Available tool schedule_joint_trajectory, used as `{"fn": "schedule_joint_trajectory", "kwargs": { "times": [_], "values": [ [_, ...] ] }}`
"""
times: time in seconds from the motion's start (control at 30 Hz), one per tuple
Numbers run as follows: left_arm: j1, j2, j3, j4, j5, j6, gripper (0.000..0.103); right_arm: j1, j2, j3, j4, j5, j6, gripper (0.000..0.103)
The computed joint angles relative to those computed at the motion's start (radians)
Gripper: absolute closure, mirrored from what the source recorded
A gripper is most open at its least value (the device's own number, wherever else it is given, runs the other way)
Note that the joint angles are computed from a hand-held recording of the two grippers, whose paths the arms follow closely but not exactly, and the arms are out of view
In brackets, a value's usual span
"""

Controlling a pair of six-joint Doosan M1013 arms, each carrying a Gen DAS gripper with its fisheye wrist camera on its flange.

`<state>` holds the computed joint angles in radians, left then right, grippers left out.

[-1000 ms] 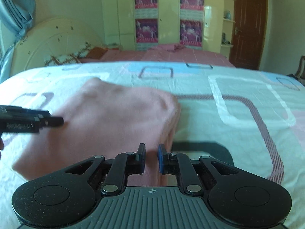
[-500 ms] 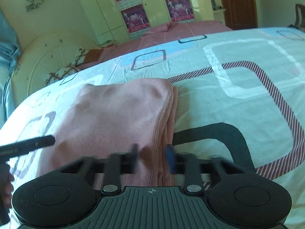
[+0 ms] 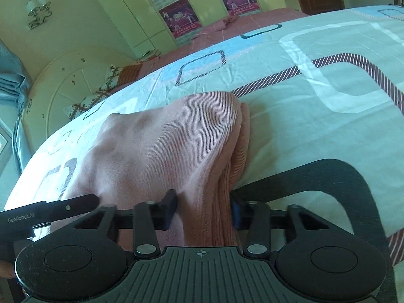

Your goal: Fold small clothes

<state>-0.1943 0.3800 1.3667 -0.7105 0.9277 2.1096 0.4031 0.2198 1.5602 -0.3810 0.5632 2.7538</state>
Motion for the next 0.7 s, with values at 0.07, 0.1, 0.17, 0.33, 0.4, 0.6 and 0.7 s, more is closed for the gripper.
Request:
{"fn": "schedule_joint_trajectory", "kwargs": {
  "times": [0.07, 0.1, 0.17, 0.33, 0.4, 0.6, 0.7],
  "values": [
    [-0.001, -0.004, 0.002, -0.001, -0.002, 0.013, 0.042, -0.008, -0.005, 0.008, 0.039, -0.017, -0.017, 0.08],
    [-0.001, -0.007, 0.004, -0.006, -0.005, 0.021, 0.051, -0.013, -0.002, 0.005, 0.07, -0.026, -0.027, 0.081],
    [0.001, -0.012, 0.003, -0.016, -0.007, 0.033, 0.061, -0.011, -0.003, 0.001, 0.075, -0.023, -0.032, 0.084],
    [0.019, -0.017, -0.009, -0.084, 0.016, 0.063, 0.073, -0.004, -0.016, 0.009, 0.032, -0.07, 0.053, 0.085],
    [0.027, -0.019, -0.013, -0.115, 0.028, 0.079, 0.074, 0.003, -0.021, 0.004, 0.006, -0.087, 0.093, 0.085],
    [0.079, -0.025, -0.045, -0.169, 0.058, 0.126, 0.074, 0.042, 0.001, -0.069, -0.033, -0.094, 0.139, 0.085],
    [0.129, -0.019, -0.073, -0.183, 0.073, 0.159, 0.074, 0.073, 0.041, -0.138, -0.069, -0.092, 0.161, 0.085]
  ]
}}
